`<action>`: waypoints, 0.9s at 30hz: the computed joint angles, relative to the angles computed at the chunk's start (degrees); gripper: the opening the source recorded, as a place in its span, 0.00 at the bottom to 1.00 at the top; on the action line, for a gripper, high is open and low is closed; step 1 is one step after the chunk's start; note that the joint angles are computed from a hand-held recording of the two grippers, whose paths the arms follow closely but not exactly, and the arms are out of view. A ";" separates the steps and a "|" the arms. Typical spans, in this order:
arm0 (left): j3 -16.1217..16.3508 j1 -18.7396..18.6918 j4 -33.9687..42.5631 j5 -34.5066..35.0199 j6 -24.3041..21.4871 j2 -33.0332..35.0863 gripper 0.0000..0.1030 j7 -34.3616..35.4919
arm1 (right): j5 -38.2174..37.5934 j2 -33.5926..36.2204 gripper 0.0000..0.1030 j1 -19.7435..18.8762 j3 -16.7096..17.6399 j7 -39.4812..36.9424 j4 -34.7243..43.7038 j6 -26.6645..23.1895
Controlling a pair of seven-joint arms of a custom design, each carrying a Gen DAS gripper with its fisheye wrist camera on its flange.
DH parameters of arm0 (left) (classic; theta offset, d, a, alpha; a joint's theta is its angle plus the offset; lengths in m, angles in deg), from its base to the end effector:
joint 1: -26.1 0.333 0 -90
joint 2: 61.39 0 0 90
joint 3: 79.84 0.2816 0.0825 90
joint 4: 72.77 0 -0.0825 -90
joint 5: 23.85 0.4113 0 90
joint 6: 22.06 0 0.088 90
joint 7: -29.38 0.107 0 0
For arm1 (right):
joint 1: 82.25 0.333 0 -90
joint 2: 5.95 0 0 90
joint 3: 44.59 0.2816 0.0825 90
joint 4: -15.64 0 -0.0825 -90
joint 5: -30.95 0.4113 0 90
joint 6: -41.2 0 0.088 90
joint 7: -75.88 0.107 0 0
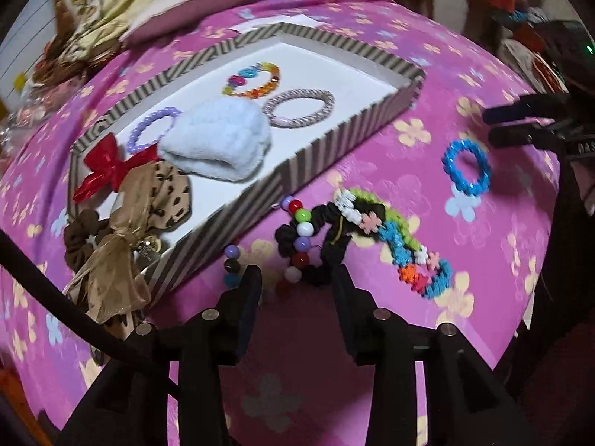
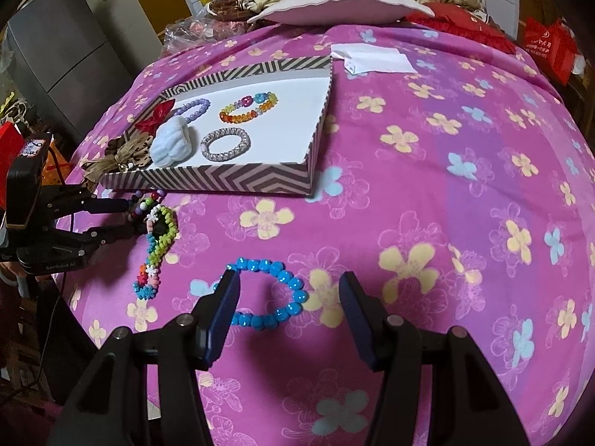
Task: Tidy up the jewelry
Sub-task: 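Move both tools back to the remaining bracelets on the bedspread, then grasp the multicolour bead bracelet with the left tool while the right grasps the blue bracelet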
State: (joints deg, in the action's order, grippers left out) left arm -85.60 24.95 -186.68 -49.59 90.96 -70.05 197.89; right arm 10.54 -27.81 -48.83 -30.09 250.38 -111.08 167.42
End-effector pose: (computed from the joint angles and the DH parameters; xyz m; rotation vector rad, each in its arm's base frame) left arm 0.5535 -0.0971 0.5064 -0.3447 2.9863 -0.6493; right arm 0.3466 0.3798 0.5284 -1.3738 2.2597 -0.3568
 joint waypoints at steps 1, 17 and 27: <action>-0.02 -0.03 0.54 0.44 -0.68 0.46 0.58 0.40 | 0.07 -0.05 0.57 -0.01 -0.08 0.00 -0.14 0.09; 1.03 1.04 -2.55 -1.44 -3.07 -2.17 0.29 -0.98 | 0.47 0.06 0.57 -0.14 -0.33 -0.38 -0.64 0.57; 3.15 4.29 -3.39 -1.96 -12.29 -4.38 0.29 -6.25 | 0.12 0.46 0.57 0.44 0.25 -0.87 0.14 -0.91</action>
State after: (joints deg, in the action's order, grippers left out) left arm -82.45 29.24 -190.07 -51.56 78.67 -74.42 191.64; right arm 10.66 -27.35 -48.39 -29.84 249.51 -110.95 166.51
